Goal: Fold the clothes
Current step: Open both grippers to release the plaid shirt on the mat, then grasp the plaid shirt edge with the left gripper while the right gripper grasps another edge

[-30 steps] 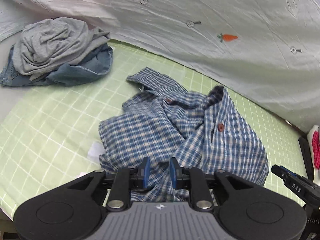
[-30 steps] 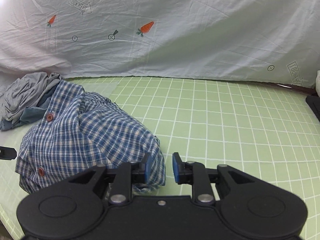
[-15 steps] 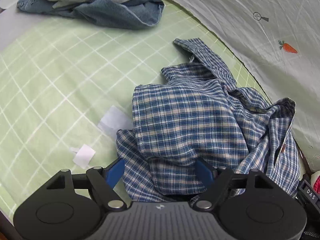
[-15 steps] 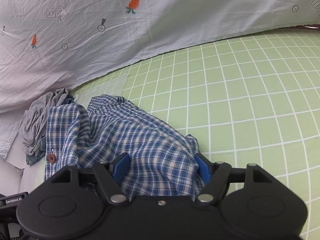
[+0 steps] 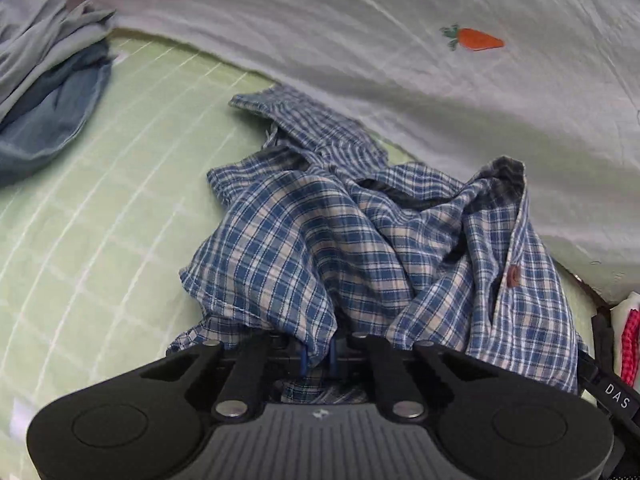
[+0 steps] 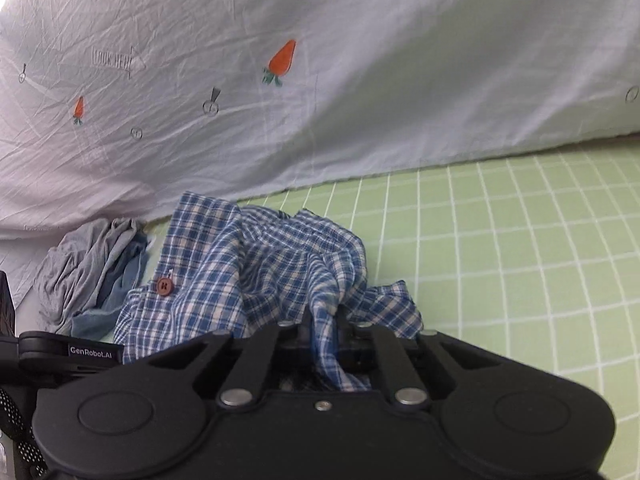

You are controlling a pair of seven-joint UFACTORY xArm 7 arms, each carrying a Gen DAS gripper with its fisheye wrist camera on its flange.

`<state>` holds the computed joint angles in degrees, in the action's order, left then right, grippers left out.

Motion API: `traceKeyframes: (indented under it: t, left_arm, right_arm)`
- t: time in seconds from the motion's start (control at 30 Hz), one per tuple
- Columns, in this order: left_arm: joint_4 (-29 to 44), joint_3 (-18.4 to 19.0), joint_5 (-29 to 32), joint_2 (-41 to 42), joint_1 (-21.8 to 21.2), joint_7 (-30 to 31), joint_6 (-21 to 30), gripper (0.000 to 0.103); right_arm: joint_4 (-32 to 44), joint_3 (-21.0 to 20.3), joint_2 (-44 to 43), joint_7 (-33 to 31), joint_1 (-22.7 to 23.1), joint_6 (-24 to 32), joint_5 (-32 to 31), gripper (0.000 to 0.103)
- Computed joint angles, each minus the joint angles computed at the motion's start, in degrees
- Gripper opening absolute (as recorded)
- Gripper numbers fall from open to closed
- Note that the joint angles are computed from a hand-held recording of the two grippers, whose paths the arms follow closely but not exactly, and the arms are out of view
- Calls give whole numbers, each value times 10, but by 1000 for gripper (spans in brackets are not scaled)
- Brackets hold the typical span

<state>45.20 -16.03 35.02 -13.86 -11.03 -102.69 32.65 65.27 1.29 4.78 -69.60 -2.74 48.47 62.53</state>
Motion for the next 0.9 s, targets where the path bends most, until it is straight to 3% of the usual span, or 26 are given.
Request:
traceKeyframes:
  t: [0.17, 0.27, 0.4, 0.43, 0.53, 0.57, 0.63, 0.73, 0.83, 0.9]
  left_arm:
    - [61, -26, 112, 4, 14, -39, 61, 9]
    - [59, -27, 83, 4, -20, 10, 134, 10]
    - [-24, -18, -17, -56, -59, 23, 141, 15]
    - [-39, -24, -29, -74, -63, 17, 149, 17]
    - [-64, -40, -53, -118, -63, 9, 169, 25]
    - [-69, -44, -56, -131, -59, 7, 174, 27]
    - [-73, -48, -53, -150, -45, 7, 175, 36]
    - [-68, -47, -43, -159, -17, 10, 160, 54]
    - [-68, -33, -38, -144, 11, 11, 105, 64]
    - [-66, -21, -42, -121, 25, 22, 62, 65]
  right_arm:
    - [36, -5, -7, -76, -10, -76, 88, 6]
    - [24, -14, -11, -59, -15, -98, 63, 8]
    - [-41, -24, -25, 16, 9, -151, -114, 12]
    - [-59, -12, -35, 25, 1, -162, -134, 15]
    - [-90, -19, -61, 22, 4, -160, -115, 41]
    - [-89, -22, -65, 18, 6, -158, -98, 43]
    - [-71, -25, -58, 15, 11, -153, -75, 44]
    - [-29, -19, -28, 23, 15, -164, -53, 56]
    - [23, -4, 15, 38, 15, -168, -76, 61]
    - [67, 6, 54, 57, 12, -159, -106, 67]
